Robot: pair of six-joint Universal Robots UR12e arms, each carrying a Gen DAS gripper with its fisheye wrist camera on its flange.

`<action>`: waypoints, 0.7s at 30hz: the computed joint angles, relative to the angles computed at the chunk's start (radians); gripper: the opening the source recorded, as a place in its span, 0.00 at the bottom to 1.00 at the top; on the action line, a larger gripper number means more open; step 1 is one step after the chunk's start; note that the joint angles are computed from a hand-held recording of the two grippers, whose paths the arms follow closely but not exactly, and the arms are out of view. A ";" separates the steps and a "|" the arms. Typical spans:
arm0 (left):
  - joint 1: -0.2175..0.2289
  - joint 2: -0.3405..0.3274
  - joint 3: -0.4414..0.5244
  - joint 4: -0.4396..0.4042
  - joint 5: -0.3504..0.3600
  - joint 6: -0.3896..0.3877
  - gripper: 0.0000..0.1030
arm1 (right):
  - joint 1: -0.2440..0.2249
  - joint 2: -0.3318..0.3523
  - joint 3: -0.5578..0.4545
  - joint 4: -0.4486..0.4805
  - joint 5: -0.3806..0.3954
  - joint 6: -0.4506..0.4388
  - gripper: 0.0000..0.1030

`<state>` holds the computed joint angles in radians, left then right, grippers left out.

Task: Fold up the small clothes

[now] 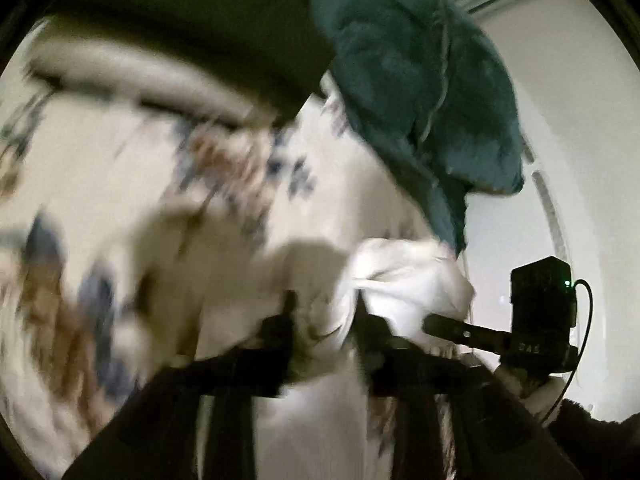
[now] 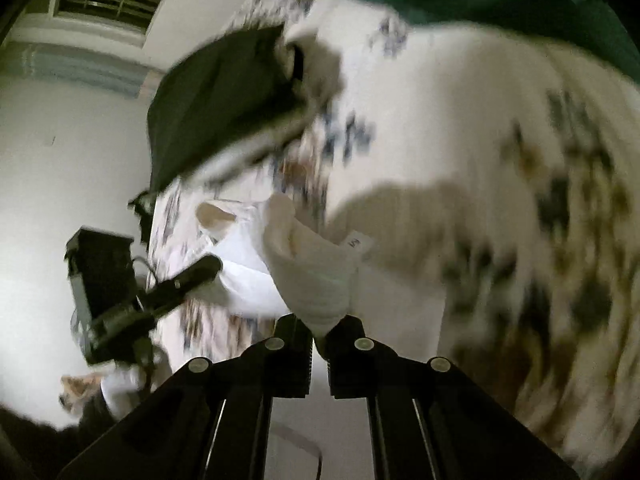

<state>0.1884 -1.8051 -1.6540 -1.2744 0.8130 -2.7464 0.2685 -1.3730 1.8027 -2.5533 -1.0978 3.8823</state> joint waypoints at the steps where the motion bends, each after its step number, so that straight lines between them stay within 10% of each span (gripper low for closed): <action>1: 0.010 0.021 -0.022 -0.020 0.025 0.001 0.54 | 0.007 -0.016 0.020 0.028 0.015 -0.002 0.07; 10: 0.143 0.109 -0.099 -0.189 0.112 -0.061 0.63 | 0.033 -0.108 0.113 0.253 0.123 -0.041 0.53; 21: -0.011 0.034 -0.074 0.049 0.229 0.017 0.63 | 0.050 0.000 0.054 -0.027 -0.020 0.199 0.51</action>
